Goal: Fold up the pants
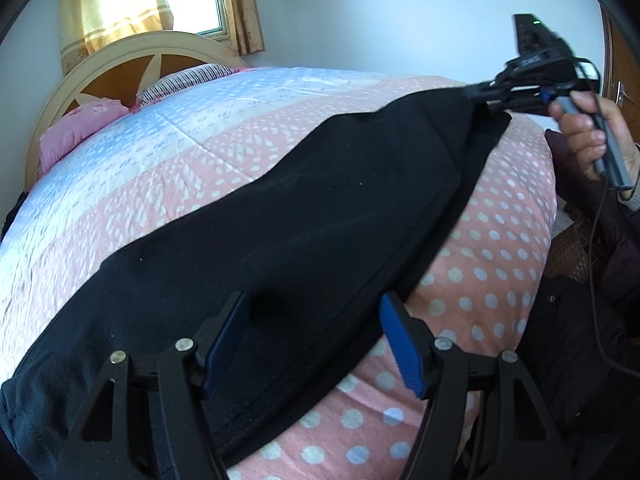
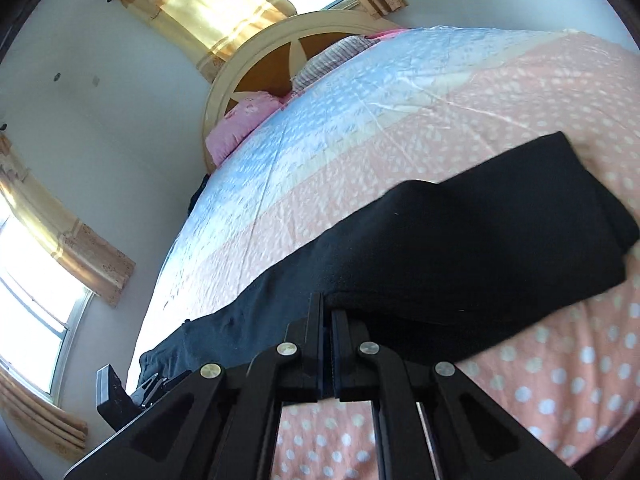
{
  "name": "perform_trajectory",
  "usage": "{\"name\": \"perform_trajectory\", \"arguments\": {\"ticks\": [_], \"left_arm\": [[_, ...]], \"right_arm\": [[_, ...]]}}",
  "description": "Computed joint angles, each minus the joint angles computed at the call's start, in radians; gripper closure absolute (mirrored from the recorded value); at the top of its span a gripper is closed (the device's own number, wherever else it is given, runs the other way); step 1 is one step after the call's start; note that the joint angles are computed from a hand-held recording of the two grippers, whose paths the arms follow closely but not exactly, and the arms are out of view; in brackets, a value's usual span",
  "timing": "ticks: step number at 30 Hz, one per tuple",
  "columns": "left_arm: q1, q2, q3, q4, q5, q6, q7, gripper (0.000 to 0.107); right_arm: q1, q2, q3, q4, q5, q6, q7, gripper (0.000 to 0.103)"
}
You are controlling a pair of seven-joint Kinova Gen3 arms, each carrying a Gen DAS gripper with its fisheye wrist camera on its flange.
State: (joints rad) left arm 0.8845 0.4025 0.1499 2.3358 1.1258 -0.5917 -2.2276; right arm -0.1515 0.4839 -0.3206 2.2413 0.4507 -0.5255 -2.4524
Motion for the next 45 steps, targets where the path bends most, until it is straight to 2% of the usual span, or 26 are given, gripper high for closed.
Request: {"name": "perform_trajectory", "arguments": {"ticks": [4, 6, 8, 11, 14, 18, 21, 25, 27, 28, 30, 32, 36, 39, 42, 44, 45], "left_arm": [[0.0, 0.002, 0.002, 0.005, -0.025, -0.008, 0.017, 0.038], [0.018, 0.003, -0.005, -0.002, 0.012, -0.005, -0.031, 0.038], [0.021, 0.008, -0.008, -0.014, 0.036, -0.006, -0.075, 0.038], [0.026, 0.015, 0.001, -0.022, 0.063, -0.019, -0.109, 0.038], [0.01, 0.015, 0.014, -0.011, 0.032, -0.023, -0.073, 0.038], [0.002, 0.015, 0.01, 0.001, -0.011, -0.013, -0.043, 0.037], [0.006, 0.011, 0.004, 0.005, -0.021, -0.008, -0.038, 0.038], [-0.005, 0.007, 0.007, 0.031, -0.096, -0.015, 0.05, 0.038], [-0.008, 0.006, 0.001, 0.034, -0.121, -0.009, 0.073, 0.038], [-0.002, 0.007, -0.005, 0.033, -0.119, -0.007, 0.07, 0.038], [0.012, 0.007, -0.01, 0.036, -0.116, -0.018, 0.073, 0.037], [0.018, 0.009, -0.01, 0.042, -0.127, -0.033, 0.086, 0.038], [0.029, 0.017, -0.026, 0.017, -0.084, 0.0, 0.017, 0.04], [0.026, 0.016, -0.02, 0.018, -0.098, 0.01, 0.0, 0.041], [0.021, 0.009, -0.019, 0.023, -0.11, 0.021, 0.003, 0.041], [0.017, 0.004, -0.018, 0.029, -0.124, 0.021, 0.019, 0.041], [0.019, 0.0, -0.02, 0.033, -0.124, 0.021, 0.025, 0.041]], "right_arm": [[0.004, 0.053, 0.011, -0.019, -0.01, 0.049, -0.004, 0.1], [0.049, 0.086, -0.024, -0.029, 0.018, 0.059, -0.027, 0.1], [0.066, 0.077, -0.036, -0.022, 0.033, 0.054, -0.019, 0.1], [0.072, 0.04, -0.037, 0.019, 0.043, -0.008, 0.002, 0.101], [0.014, 0.032, 0.004, 0.017, 0.0, 0.014, 0.039, 0.101], [0.068, 0.103, -0.039, -0.029, 0.036, 0.082, -0.008, 0.101], [0.071, 0.08, -0.037, -0.005, 0.021, 0.051, 0.018, 0.101], [0.048, 0.07, -0.019, -0.001, -0.001, 0.063, 0.047, 0.101], [0.103, 0.102, -0.06, -0.011, 0.046, 0.076, 0.001, 0.101], [0.121, 0.106, -0.071, -0.002, 0.054, 0.057, -0.004, 0.101], [0.101, 0.084, -0.051, 0.015, 0.034, 0.04, 0.022, 0.101], [0.085, 0.084, -0.039, 0.006, 0.029, 0.06, 0.026, 0.101], [0.069, 0.089, -0.034, -0.007, 0.021, 0.094, 0.054, 0.1], [0.103, 0.093, -0.064, -0.004, 0.043, 0.088, 0.048, 0.1], [0.141, 0.077, -0.082, 0.016, 0.069, 0.076, 0.029, 0.091], [0.128, 0.027, -0.034, 0.066, 0.02, 0.028, 0.046, 0.06], [0.115, 0.008, -0.01, 0.083, -0.013, 0.017, 0.048, 0.057]]}}
